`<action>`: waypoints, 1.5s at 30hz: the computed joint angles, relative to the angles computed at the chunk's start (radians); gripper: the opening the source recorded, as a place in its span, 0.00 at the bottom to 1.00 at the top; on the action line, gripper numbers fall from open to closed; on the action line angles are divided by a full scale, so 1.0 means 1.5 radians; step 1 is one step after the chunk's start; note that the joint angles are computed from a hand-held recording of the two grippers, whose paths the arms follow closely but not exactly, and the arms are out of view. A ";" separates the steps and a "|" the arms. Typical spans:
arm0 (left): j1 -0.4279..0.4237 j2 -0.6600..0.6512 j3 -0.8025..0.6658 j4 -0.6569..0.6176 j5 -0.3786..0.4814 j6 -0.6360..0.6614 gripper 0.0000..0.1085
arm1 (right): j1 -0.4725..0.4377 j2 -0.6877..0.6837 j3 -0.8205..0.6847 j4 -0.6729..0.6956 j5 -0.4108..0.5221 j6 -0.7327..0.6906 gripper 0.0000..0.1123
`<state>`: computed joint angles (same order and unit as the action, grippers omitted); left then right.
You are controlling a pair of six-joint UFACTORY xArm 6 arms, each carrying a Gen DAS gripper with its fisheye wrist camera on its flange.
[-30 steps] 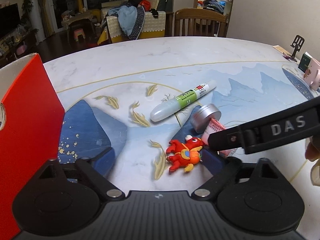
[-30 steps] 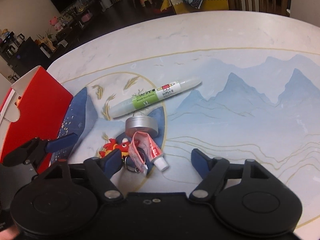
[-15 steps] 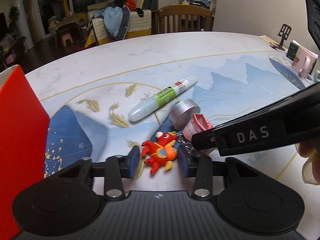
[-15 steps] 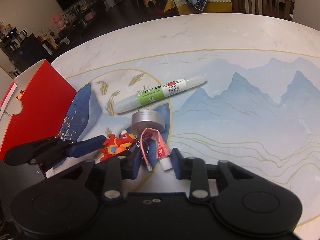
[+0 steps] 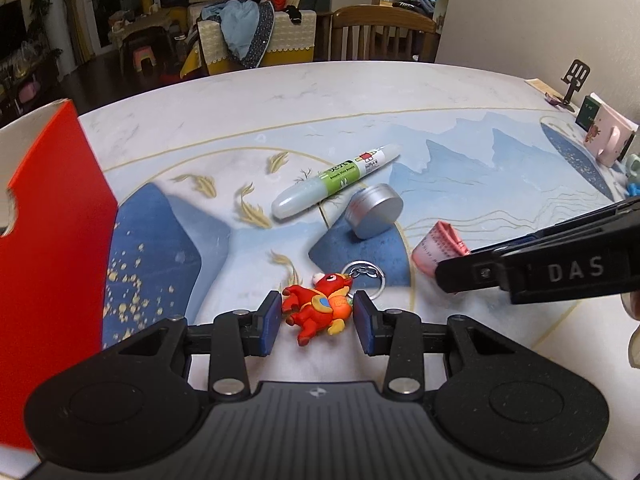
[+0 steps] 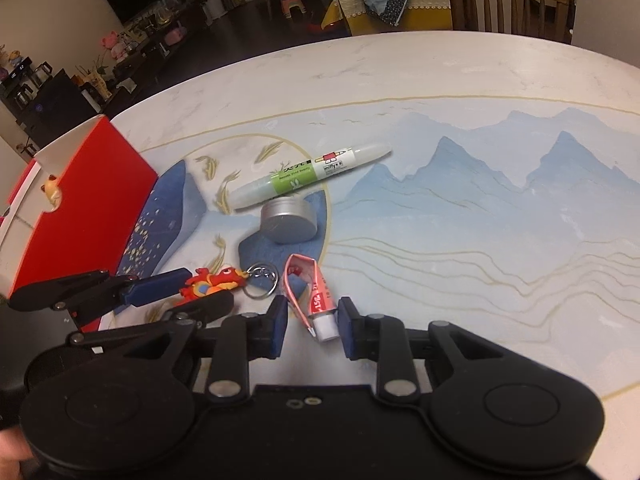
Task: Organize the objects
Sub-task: 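Grasp the red dragon keychain with the left tool while the right tool grasps the pink tube, then carry the dragon keychain and pink tube over the red box with both tools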
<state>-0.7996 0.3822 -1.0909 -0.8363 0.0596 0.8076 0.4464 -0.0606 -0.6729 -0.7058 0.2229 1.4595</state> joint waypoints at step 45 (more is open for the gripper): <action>0.267 -0.396 0.192 -0.188 0.293 0.287 0.35 | 0.249 0.027 -0.271 -0.011 0.290 0.047 0.24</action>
